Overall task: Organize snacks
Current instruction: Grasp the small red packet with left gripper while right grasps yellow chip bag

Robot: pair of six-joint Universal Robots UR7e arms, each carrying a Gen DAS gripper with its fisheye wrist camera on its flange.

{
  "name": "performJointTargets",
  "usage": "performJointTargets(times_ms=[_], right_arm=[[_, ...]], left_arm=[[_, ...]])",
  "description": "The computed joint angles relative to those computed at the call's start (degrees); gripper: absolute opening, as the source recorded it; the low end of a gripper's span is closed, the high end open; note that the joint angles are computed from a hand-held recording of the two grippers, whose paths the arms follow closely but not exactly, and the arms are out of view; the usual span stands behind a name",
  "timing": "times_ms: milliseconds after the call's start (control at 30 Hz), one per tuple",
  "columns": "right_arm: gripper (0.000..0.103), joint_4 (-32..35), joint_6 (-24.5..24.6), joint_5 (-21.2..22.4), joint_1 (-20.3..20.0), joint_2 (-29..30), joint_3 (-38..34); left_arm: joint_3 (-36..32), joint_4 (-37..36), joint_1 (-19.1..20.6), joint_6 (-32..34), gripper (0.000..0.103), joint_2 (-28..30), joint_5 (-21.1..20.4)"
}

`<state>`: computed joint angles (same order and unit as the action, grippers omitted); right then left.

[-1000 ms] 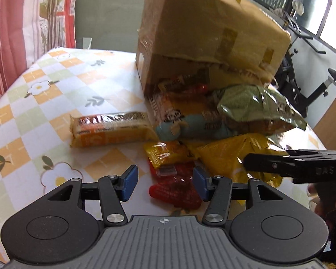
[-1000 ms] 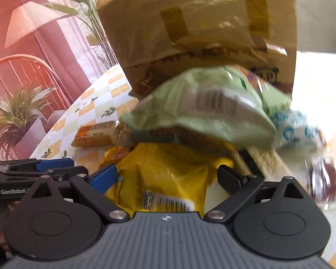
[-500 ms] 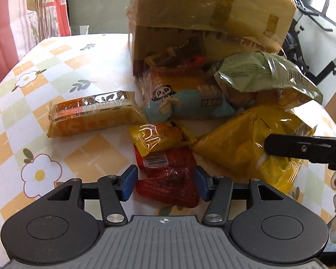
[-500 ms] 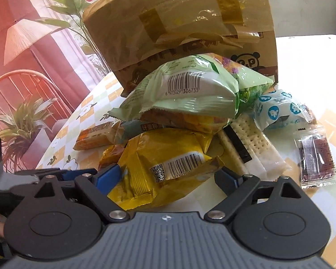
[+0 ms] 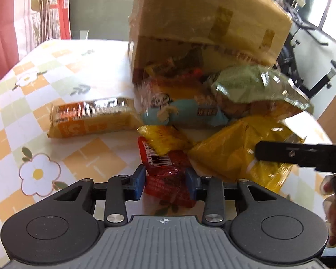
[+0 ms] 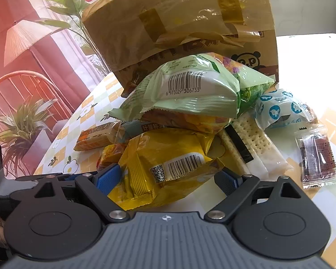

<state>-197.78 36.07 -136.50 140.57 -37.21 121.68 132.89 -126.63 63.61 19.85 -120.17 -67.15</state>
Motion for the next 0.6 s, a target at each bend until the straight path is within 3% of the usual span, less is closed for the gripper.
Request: performJointTargets(times_ms=[400,600], right_arm=[[0.091,-2.2,-0.7,4.9,-2.8,-0.3,0.2],[0.075,-4.3,-2.2,4.7,-1.8,-0.2,0.3]], left_arm=[[-0.4,-2.6,-1.2,-0.1,0.040,-1.1,1.7],[-1.2,-3.2,-1.5,-0.3,0.040,-1.8,2.8]])
